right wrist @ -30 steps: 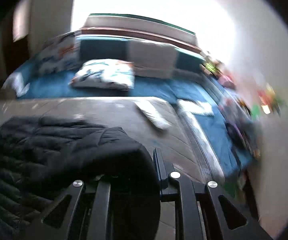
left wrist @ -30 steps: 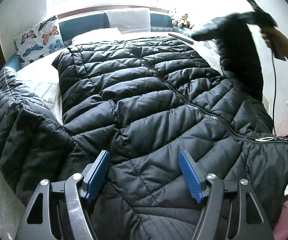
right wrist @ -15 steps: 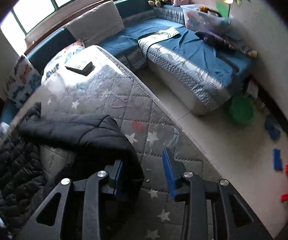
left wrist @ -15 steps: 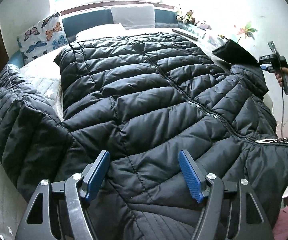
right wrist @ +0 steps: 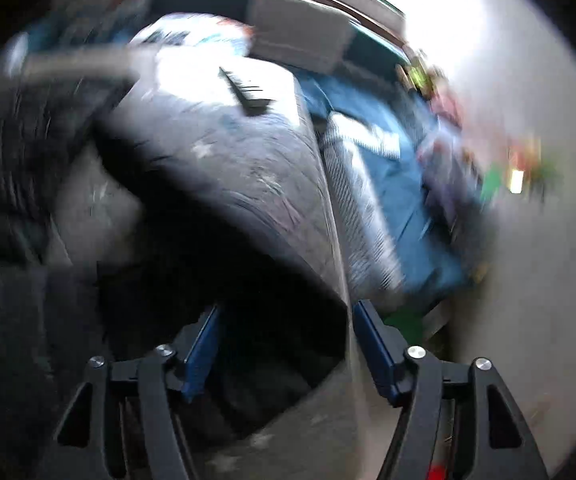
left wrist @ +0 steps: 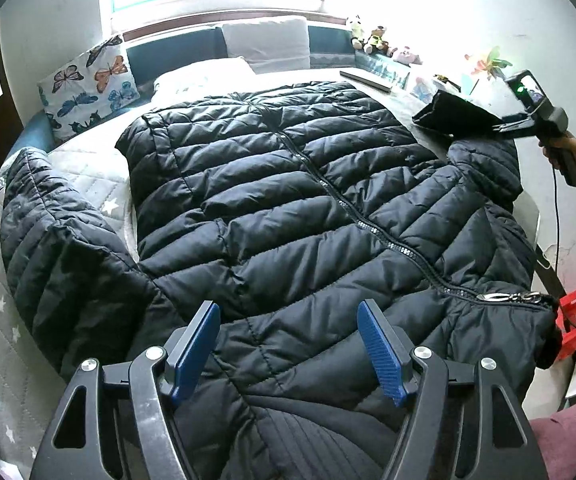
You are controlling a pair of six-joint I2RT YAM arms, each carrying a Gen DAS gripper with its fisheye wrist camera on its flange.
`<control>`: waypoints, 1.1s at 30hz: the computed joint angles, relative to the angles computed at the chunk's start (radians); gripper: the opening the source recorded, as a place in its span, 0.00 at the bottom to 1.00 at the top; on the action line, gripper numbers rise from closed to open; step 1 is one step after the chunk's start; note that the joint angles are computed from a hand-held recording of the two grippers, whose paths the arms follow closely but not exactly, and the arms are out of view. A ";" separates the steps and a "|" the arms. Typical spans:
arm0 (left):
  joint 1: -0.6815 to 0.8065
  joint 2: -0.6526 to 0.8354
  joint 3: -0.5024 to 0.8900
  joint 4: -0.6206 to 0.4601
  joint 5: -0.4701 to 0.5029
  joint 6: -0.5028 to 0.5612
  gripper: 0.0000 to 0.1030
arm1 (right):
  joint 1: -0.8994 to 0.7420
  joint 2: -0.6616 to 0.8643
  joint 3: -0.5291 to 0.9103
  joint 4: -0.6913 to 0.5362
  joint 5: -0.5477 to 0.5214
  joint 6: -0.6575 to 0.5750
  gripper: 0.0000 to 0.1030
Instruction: Fold large clothes
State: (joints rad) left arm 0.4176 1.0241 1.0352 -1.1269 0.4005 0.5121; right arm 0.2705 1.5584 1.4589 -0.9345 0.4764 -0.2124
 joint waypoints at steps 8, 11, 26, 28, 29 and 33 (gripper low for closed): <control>-0.014 0.018 0.018 -0.002 -0.021 -0.034 0.73 | -0.048 0.117 0.116 0.128 0.089 0.029 0.74; 0.011 0.031 0.027 -0.010 -0.003 -0.020 0.73 | -0.134 0.070 0.131 0.162 0.094 0.104 0.74; -0.366 0.039 -0.017 0.047 0.039 -0.202 0.73 | 0.143 -0.274 -0.186 -0.027 -0.523 0.189 0.74; -0.434 0.016 -0.061 0.051 0.021 -0.217 0.73 | 0.209 -0.259 -0.240 -0.014 -0.550 0.201 0.74; -0.476 -0.011 -0.093 0.067 -0.021 -0.233 0.73 | 0.250 -0.244 -0.276 -0.007 -0.538 0.205 0.74; -0.486 -0.051 -0.136 0.037 -0.035 -0.241 0.73 | 0.434 -0.209 -0.363 -0.012 -0.281 0.227 0.74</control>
State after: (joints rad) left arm -0.0688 0.9727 0.8994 -1.0900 0.3653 0.2716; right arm 0.7047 1.3496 1.0955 -0.9469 0.1958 0.0148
